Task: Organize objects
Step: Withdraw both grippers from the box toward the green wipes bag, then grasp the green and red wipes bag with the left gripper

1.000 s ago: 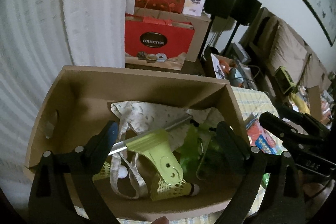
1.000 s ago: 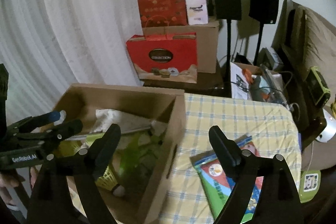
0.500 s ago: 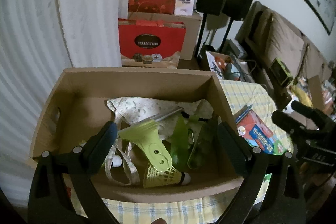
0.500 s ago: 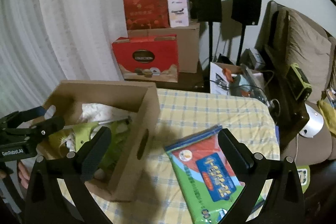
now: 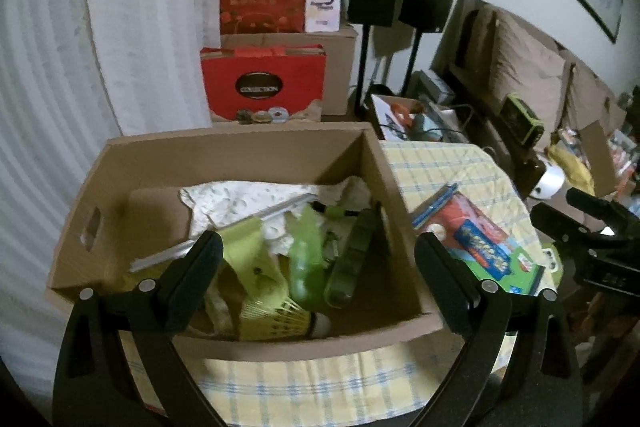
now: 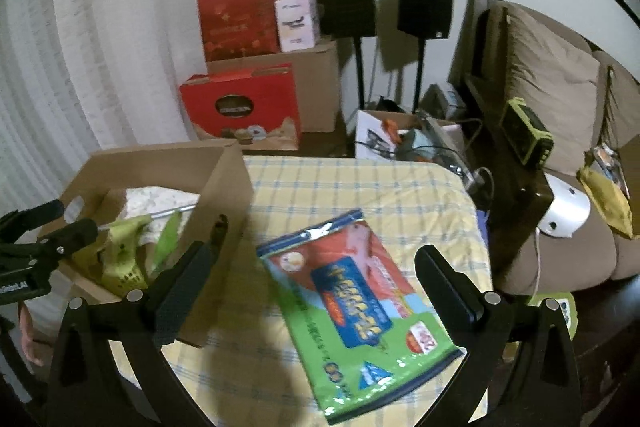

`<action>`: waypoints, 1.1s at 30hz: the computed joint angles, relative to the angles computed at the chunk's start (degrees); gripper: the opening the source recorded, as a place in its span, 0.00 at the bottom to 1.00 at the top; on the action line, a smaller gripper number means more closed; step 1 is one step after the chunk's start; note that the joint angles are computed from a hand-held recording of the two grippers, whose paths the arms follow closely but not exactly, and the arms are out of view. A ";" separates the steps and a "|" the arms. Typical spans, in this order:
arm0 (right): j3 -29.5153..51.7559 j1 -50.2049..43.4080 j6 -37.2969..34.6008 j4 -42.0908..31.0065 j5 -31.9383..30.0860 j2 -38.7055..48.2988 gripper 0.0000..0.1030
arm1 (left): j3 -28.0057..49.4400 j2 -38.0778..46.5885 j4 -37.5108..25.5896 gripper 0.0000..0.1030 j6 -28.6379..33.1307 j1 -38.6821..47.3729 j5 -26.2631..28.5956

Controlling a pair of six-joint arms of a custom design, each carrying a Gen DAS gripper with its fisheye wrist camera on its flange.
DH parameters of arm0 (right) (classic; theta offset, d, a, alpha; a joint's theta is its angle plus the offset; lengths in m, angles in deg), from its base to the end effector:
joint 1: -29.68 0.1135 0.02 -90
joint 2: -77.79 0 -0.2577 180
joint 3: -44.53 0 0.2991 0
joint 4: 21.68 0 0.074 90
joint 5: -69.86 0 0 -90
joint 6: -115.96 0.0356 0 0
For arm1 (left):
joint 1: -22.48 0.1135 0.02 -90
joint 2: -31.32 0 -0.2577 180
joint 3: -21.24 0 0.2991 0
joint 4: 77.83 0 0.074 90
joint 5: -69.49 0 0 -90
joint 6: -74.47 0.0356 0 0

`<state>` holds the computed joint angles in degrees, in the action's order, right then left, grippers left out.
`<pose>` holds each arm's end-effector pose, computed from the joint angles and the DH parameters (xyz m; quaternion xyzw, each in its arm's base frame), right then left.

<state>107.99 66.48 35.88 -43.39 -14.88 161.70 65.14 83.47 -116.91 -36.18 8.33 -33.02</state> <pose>0.2854 0.2095 0.1918 -0.1941 0.8925 0.1221 0.3885 0.2265 -0.0491 0.1941 -0.0921 0.9222 -0.0113 0.3755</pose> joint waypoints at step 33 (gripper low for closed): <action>-13.91 -21.10 -0.79 10.17 -19.81 1.30 0.74 | -0.59 14.53 17.13 0.64 -12.67 -28.75 -0.97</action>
